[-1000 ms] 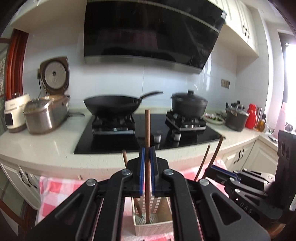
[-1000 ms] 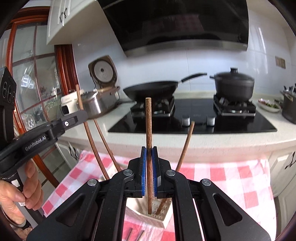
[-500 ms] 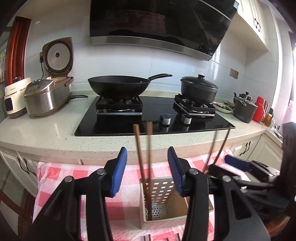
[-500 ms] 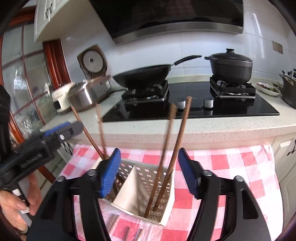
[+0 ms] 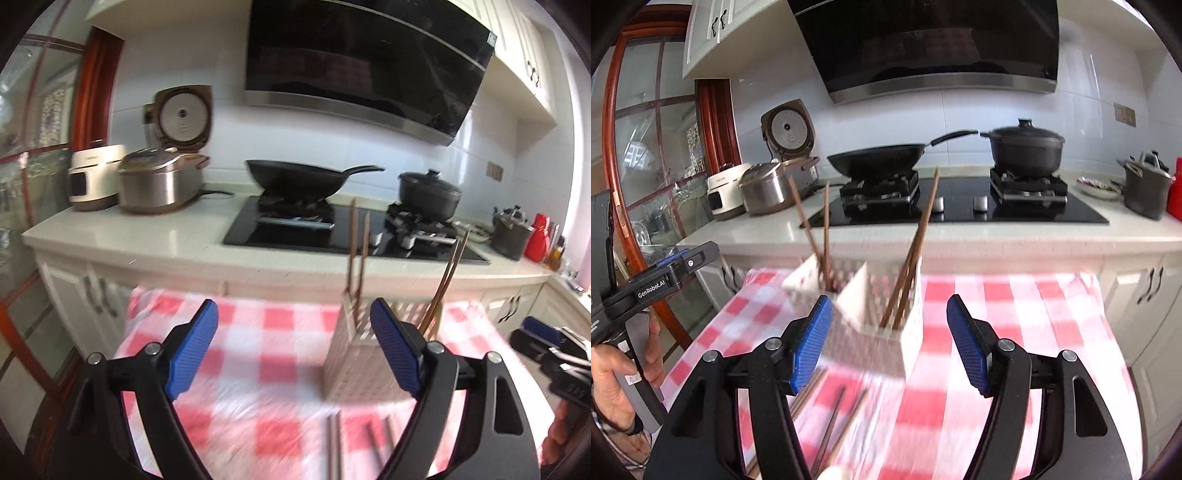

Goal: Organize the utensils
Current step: 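Lower the chopsticks into the basket and open both tools, then move both open tools back over the white spoons on the cloth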

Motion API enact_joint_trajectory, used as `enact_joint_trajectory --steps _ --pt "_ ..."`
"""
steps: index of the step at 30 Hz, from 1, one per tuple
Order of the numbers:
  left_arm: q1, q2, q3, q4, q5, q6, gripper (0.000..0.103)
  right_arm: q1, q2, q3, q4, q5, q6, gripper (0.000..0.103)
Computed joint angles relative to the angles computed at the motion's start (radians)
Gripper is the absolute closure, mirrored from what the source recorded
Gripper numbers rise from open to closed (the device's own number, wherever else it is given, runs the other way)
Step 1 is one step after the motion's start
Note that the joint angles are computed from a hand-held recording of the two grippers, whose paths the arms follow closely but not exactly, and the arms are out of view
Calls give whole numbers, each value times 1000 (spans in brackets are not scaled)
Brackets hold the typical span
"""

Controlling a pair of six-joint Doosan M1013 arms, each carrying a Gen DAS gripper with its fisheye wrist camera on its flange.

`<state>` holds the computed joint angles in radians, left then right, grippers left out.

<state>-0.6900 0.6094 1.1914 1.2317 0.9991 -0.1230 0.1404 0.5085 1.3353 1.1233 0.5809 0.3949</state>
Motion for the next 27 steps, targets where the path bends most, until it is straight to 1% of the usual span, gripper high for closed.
enact_joint_trajectory --steps 2,6,9,12,19,23,27 --pt "-18 -15 41 5 21 -30 18 -5 -20 45 16 -4 -23 40" --pt "-54 -45 120 -4 37 -90 15 -13 -48 117 22 2 -31 40" --pt "-80 -67 176 -14 32 -152 14 -14 -63 155 4 1 -25 40" --pt "-94 -74 203 -34 19 -168 14 -16 -74 186 -7 13 -25 40" --pt "-112 -63 227 -84 10 -142 14 -8 -88 232 -41 -3 -37 40" --pt "-113 -44 220 -109 31 -116 14 -4 -78 231 -76 -6 -8 41" --pt "-114 -32 220 -122 28 -109 14 4 -64 226 -127 0 45 42"
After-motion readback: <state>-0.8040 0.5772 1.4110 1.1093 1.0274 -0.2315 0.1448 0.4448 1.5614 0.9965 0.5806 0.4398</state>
